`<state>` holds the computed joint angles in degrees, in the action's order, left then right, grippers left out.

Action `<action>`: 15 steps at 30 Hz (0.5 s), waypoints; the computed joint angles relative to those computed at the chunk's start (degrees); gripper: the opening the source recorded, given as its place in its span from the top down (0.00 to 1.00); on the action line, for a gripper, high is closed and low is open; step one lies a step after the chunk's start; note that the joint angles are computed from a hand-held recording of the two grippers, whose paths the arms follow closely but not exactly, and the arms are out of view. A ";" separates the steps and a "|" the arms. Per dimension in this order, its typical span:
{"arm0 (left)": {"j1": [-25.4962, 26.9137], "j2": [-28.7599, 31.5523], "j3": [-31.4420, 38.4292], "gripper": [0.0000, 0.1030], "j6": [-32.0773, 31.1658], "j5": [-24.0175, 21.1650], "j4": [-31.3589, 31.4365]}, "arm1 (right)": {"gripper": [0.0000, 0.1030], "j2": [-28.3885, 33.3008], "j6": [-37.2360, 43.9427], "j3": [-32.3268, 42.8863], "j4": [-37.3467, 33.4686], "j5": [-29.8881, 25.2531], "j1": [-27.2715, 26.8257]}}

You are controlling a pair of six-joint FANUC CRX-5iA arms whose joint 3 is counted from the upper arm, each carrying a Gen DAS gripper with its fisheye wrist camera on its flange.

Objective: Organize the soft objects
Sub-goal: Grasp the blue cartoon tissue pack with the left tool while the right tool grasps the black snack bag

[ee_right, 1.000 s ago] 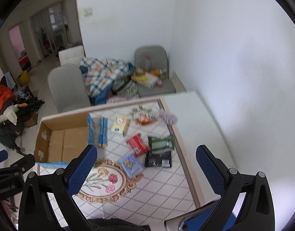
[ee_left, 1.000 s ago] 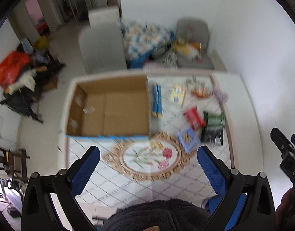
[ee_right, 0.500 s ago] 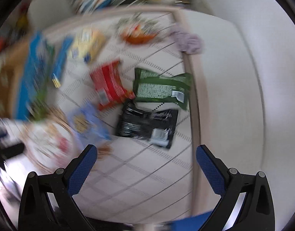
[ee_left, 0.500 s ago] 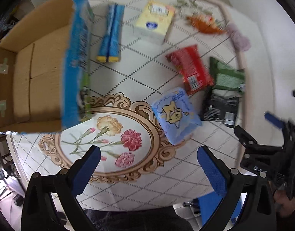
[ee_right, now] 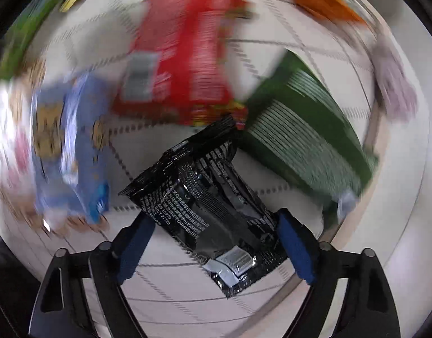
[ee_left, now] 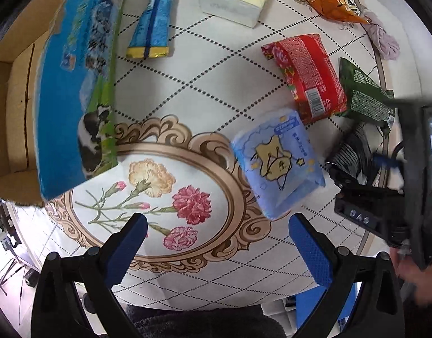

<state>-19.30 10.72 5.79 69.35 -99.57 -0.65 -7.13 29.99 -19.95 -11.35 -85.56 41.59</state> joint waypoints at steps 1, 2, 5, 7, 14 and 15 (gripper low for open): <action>-0.31 0.42 0.38 0.00 0.14 -0.18 0.23 | 0.17 -1.60 -6.43 -0.74 -2.59 -0.36 -1.82; -0.62 1.05 0.52 0.00 0.65 -0.44 0.67 | 0.17 -4.77 -13.20 -2.61 -6.54 1.09 -4.49; -1.11 4.19 1.59 0.00 3.51 -2.53 2.80 | 0.16 -14.29 -25.16 -8.54 -7.54 8.27 -4.36; -1.28 6.04 1.73 0.00 5.53 -3.17 4.74 | 0.16 -18.98 -28.85 -10.82 -6.84 10.13 -3.37; -2.31 11.66 0.62 0.00 12.24 -3.21 9.49 | 0.16 -26.18 -35.58 -13.20 -1.75 4.65 6.09; -2.51 11.99 0.09 0.00 13.01 -2.92 9.64 | 0.16 -26.57 -35.41 -13.29 -1.78 4.27 6.18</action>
<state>-21.80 22.70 5.88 82.36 -102.49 8.99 -33.70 -5.41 -33.24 -13.14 -81.29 47.77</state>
